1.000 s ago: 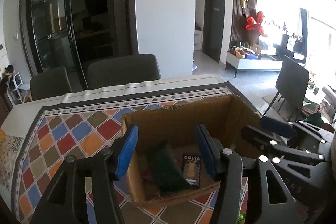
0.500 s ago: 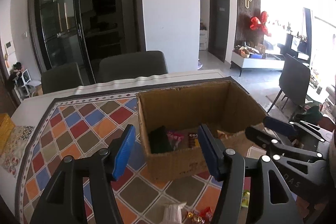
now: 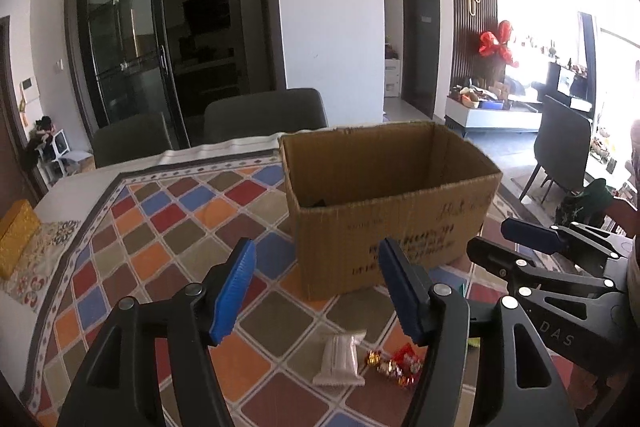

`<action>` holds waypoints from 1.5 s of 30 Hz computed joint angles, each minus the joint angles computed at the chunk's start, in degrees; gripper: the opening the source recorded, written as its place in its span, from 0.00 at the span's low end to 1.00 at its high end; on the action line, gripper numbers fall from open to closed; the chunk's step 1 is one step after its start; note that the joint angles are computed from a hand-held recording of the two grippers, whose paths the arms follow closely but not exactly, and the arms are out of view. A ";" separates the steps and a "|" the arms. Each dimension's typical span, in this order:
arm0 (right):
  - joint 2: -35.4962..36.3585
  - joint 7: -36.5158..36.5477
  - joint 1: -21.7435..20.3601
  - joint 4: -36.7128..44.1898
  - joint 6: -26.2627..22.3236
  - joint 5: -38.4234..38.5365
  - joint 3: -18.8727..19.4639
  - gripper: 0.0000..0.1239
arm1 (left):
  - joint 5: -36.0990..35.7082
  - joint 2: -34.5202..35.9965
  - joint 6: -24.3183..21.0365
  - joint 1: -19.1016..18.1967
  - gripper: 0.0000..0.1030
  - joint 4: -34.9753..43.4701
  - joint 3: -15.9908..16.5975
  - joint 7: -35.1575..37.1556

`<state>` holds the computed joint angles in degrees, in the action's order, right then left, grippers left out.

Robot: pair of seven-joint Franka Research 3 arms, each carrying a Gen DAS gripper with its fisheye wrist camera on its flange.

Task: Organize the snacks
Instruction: 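Move both tools back toward the white biscuit pack and red candy bag, then grasp the white biscuit pack with the left tool while the right grasps the red candy bag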

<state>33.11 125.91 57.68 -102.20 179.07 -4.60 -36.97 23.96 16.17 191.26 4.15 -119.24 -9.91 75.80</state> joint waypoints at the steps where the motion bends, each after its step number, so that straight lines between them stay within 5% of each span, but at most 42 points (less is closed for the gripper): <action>1: -0.08 0.16 0.56 -0.58 0.25 -0.08 -0.38 0.36 | 0.07 -0.29 0.21 0.30 0.61 -0.69 -0.25 -0.15; 8: -1.02 0.46 2.62 -4.26 0.49 1.29 -0.64 0.36 | 3.41 -0.68 1.22 6.50 0.61 -4.65 -5.39 -2.08; 11: -1.24 0.95 2.92 -5.55 0.57 2.17 0.07 0.36 | 2.85 -1.09 2.97 2.81 0.61 -6.23 -1.22 -1.58; 18: -0.93 2.80 4.56 -7.78 0.00 3.96 0.17 0.36 | 8.86 0.36 3.83 7.44 0.61 -7.20 -4.41 -4.91; 30: -1.78 5.45 -3.72 -7.80 -2.36 3.59 10.28 0.36 | 11.61 5.36 -3.50 21.65 0.61 -5.06 -19.89 -2.89; 38: -1.02 6.73 -9.52 -6.46 -3.56 3.18 16.36 0.36 | 6.55 7.90 -6.13 19.25 0.61 -3.17 -18.82 2.97; 45: 0.29 7.83 -11.50 -4.73 -4.96 2.38 18.02 0.33 | 1.89 10.33 -8.06 17.46 0.61 -0.89 -18.10 7.80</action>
